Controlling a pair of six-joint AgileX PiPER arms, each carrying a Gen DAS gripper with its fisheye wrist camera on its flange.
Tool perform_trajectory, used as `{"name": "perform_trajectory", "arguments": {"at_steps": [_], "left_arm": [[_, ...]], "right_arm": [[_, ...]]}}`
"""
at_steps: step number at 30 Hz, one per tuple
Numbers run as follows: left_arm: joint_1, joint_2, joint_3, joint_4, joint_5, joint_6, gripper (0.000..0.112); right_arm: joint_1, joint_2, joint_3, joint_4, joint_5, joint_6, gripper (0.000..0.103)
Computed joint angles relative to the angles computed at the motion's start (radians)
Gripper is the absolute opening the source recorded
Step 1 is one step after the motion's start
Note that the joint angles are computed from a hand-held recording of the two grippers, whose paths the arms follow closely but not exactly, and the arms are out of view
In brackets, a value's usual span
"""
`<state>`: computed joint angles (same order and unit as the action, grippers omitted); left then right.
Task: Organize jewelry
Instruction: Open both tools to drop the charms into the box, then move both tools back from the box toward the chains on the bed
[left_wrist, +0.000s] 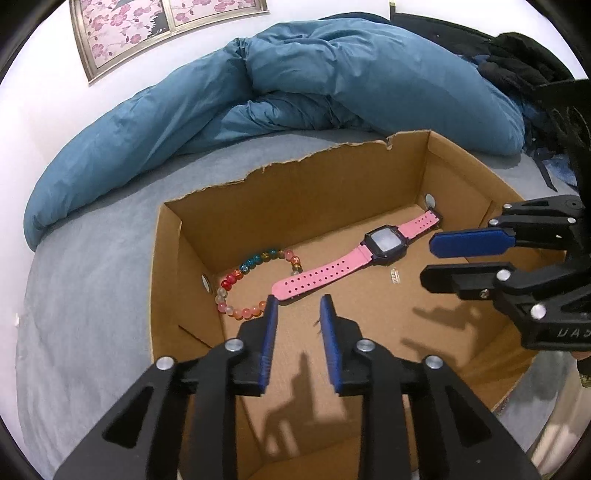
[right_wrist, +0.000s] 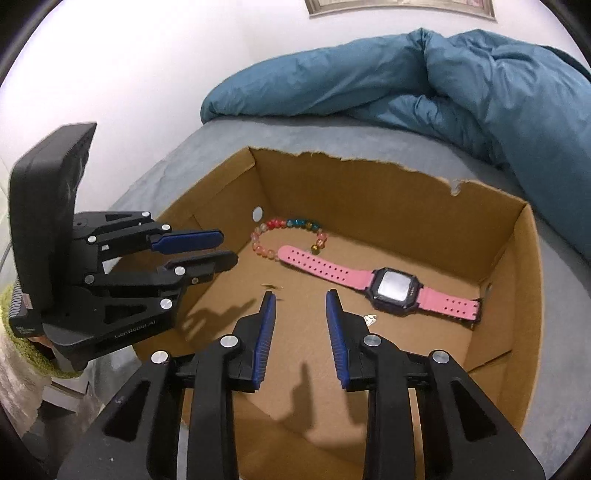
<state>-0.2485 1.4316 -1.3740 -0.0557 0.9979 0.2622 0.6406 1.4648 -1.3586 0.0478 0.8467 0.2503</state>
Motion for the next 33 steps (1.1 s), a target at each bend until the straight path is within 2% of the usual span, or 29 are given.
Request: {"name": "perform_trajectory", "arguments": {"at_steps": [7,18,26,33], "left_arm": [[0.011,-0.045,-0.001,-0.026,0.007,0.008,0.026],[0.025,-0.194,0.034,-0.077,0.036,0.019,0.026],[0.055,-0.39,0.126,-0.169,0.093,0.059,0.026],[0.02,-0.534,0.25,-0.262,0.125,0.069,0.026]], "right_arm": [[-0.01,-0.053,-0.002,-0.013,-0.013,-0.006,0.029],[0.059,-0.184,0.009,-0.132,0.03,0.074,0.029],[0.25,-0.363,0.084,-0.333,0.115,0.208,0.03],[0.487,-0.507,0.223,-0.497,0.246,0.365,0.031]]}}
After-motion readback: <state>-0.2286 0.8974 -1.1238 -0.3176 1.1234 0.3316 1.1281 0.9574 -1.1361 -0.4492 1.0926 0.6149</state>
